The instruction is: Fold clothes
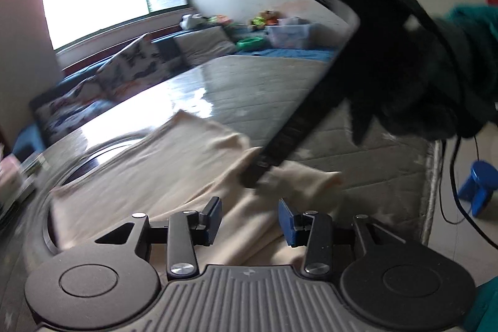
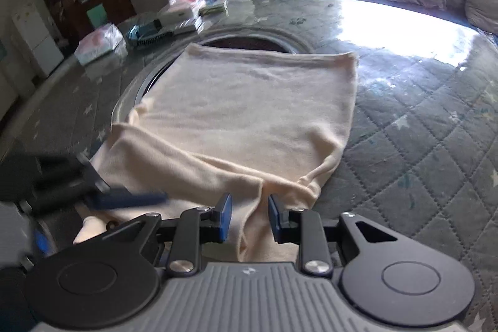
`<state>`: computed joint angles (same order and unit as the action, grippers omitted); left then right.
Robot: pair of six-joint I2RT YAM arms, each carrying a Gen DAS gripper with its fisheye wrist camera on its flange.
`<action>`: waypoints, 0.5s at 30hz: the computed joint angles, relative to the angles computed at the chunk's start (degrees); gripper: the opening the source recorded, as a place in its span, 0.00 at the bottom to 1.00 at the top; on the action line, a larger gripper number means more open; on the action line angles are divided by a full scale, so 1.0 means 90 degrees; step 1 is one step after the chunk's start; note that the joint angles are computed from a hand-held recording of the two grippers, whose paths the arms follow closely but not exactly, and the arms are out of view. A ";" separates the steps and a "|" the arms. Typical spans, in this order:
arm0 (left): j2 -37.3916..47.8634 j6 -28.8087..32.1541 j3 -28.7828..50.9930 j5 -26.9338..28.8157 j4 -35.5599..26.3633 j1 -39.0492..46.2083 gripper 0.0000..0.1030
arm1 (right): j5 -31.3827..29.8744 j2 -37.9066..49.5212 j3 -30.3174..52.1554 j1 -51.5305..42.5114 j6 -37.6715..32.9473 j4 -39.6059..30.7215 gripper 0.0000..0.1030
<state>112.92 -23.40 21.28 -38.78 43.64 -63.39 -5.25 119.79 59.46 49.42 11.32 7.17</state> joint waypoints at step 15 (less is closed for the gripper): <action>0.0595 -0.0028 0.0104 0.0720 0.1015 0.0765 0.06 | -0.0006 -0.0525 -0.0673 -0.0262 -0.0022 0.0508 0.24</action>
